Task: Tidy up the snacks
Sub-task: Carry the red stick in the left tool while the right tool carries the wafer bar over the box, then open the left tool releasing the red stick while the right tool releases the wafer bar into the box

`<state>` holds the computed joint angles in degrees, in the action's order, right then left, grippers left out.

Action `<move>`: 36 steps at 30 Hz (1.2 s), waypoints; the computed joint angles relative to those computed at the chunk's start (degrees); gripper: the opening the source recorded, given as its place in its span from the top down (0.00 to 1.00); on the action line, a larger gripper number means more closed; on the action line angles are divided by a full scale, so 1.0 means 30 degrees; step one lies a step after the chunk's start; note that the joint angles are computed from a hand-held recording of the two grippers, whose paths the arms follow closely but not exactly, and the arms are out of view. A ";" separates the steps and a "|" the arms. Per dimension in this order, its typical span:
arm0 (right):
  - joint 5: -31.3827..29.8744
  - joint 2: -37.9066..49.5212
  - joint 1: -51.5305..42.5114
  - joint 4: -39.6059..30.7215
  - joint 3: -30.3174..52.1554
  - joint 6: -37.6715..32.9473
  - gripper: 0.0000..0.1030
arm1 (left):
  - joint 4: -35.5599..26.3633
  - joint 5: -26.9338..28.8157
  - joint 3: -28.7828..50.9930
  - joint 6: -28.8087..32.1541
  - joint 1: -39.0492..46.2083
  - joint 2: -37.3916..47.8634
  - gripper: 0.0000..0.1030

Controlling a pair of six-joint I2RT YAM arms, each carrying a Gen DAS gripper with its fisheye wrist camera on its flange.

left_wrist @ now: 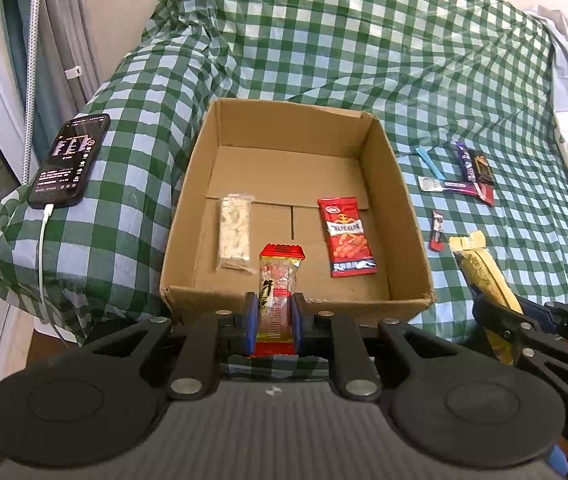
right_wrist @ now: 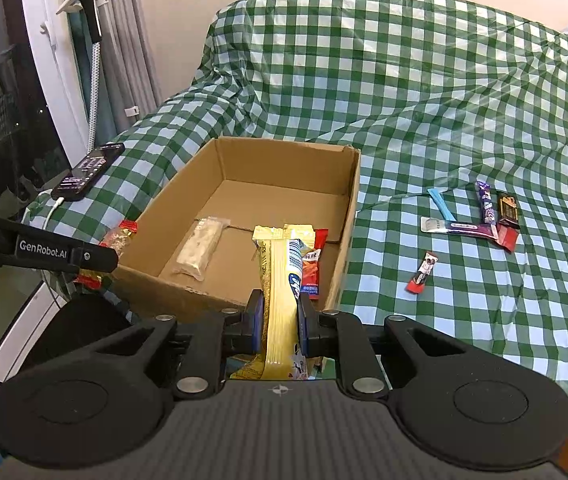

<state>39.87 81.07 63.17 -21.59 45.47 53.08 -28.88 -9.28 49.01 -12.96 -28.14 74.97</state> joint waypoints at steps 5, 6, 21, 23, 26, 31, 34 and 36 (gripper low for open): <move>-0.1013 0.0483 -0.1294 0.1011 0.0071 -0.1211 0.83 | 0.0345 0.0198 0.1396 0.0399 0.0750 0.2024 0.82; -0.1292 0.0639 -0.1619 0.1257 0.0120 -0.1477 0.83 | 0.0420 0.0240 0.1740 0.0468 0.0879 0.2494 0.82; -0.5265 0.5423 -0.6482 0.4906 0.2849 -0.5459 0.83 | -0.0194 0.0126 0.9064 0.1020 0.1664 1.1073 0.82; -0.5774 0.6183 -0.7051 0.5225 0.3343 -0.5840 0.83 | -0.0396 0.0156 1.0048 0.1102 0.1792 1.2104 0.82; -0.6445 0.7280 -0.7780 0.5544 0.4129 -0.6279 0.83 | -0.0725 0.0198 1.1538 0.1259 0.2002 1.3662 0.82; -0.7590 0.9120 -0.8959 0.5919 0.5394 -0.6807 0.83 | -0.1353 0.0276 1.3932 0.1506 0.2327 1.6107 0.82; -0.8064 1.0100 -0.9429 0.5963 0.6088 -0.7026 0.83 | -0.1698 0.0282 1.5111 0.1635 0.2457 1.7330 0.82; -0.8347 1.0744 -0.9706 0.5973 0.6554 -0.7163 0.83 | -0.1913 0.0231 1.5864 0.1744 0.2527 1.8099 0.82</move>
